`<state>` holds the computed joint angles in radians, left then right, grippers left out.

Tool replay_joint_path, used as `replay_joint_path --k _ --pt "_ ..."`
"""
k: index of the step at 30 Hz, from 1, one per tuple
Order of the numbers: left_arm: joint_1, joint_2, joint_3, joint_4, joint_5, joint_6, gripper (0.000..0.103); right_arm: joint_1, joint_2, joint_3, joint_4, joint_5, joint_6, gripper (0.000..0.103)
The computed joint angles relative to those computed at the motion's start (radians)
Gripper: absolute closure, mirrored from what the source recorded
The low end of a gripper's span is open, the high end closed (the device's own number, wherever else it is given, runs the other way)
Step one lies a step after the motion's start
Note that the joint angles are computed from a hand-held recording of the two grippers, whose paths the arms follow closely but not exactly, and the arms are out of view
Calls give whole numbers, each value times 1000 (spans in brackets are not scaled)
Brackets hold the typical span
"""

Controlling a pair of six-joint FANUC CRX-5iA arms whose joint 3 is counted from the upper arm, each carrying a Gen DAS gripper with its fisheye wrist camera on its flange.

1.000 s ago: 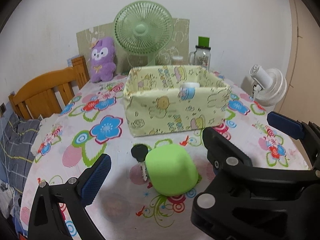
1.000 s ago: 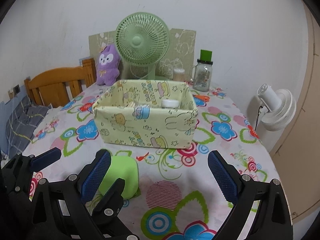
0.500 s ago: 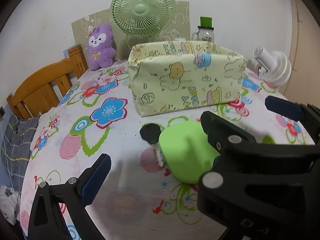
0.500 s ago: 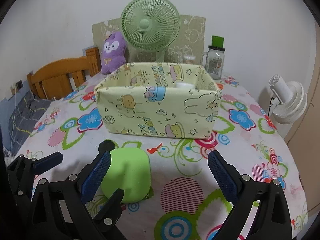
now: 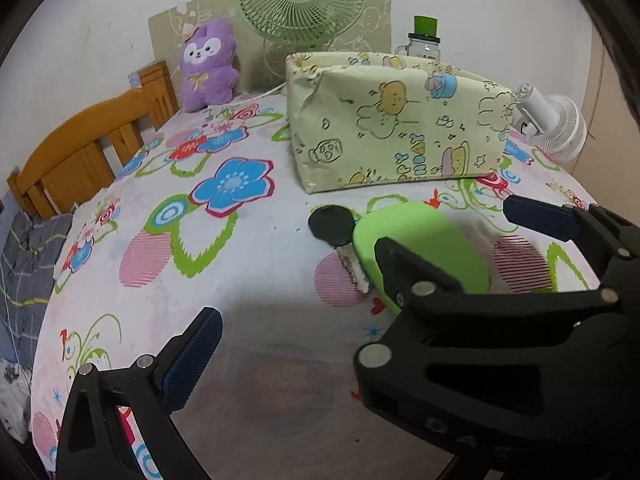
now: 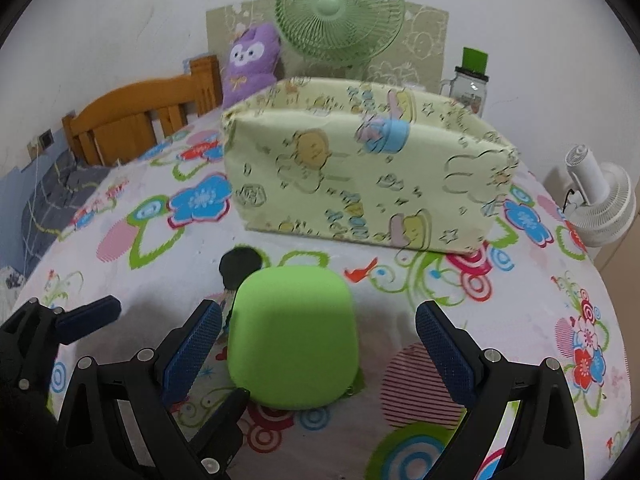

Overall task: Organize rigid objects
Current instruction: 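Move the right gripper to the lime-green case and grasp it, then lift the green case with the right gripper while the left grasps the black key fob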

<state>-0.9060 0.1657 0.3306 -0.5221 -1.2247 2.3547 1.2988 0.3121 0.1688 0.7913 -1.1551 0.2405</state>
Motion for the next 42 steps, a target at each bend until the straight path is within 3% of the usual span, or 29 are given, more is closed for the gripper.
replay_joint_path --k 16,24,42 --pt "30 -25 -45 53 28 -13 0 -22 66 115 -148 -43 97 5" --pt "21 -14 -29 40 15 -21 0 -14 42 80 -125 -19 90 26" --pt "20 66 82 56 -47 -10 1 -30 -40 -9 -111 -50 32 26"
